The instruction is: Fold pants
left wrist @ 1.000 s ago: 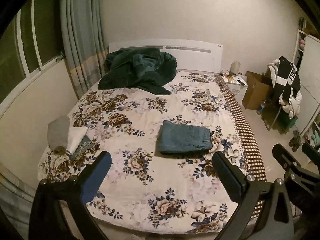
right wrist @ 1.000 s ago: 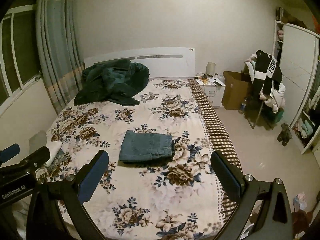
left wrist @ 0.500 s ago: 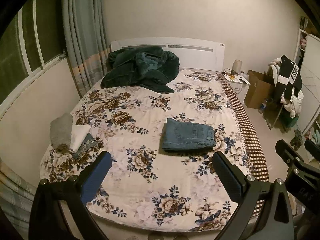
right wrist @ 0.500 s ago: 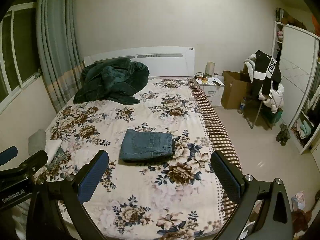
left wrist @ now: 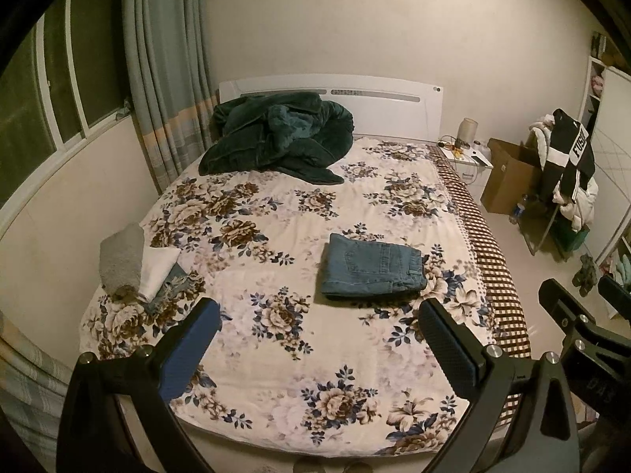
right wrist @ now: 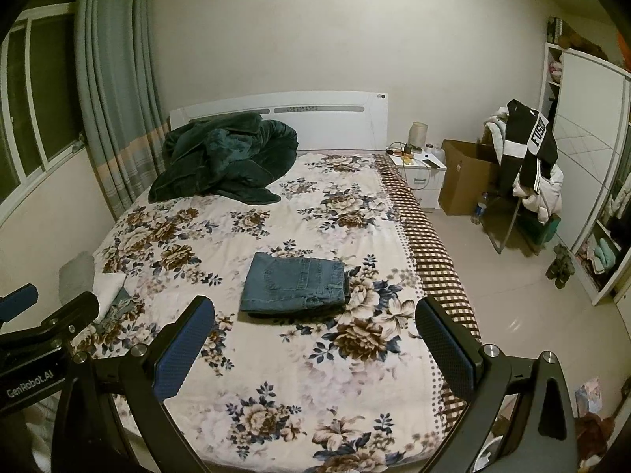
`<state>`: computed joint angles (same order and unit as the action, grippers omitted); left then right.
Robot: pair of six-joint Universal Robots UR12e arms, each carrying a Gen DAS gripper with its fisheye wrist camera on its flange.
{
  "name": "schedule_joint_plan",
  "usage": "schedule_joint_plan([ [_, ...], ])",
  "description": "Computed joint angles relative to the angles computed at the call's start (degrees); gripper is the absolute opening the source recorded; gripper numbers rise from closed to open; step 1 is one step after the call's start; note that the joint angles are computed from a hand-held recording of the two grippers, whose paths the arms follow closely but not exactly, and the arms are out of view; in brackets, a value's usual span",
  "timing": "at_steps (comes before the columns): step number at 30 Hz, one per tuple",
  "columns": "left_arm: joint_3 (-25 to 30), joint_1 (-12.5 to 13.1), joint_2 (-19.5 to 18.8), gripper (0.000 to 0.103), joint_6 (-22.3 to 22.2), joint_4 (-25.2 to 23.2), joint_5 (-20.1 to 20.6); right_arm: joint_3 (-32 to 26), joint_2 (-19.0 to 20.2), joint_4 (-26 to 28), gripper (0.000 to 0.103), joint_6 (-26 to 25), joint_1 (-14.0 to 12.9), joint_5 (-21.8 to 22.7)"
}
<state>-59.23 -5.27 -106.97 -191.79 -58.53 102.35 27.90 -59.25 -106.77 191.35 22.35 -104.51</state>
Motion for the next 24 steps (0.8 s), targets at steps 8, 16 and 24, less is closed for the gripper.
schedule_joint_plan([
  [8,-0.2,0.4,0.3,0.103,0.7,0.1,0.4,-1.0,0.4,0.6,0.103,-0.1,-0.1,-0.1],
  [16,0.6,0.5,-0.1,0.103,1.8,-0.3,0.4,-0.8,0.3,0.5,0.103,-0.1,-0.1,-0.1],
  [24,0.5,0.2,-0.1,0.103,1.4,-0.2,0.6,-0.7,0.2,0.4,0.103,-0.2,-0.1,0.0],
])
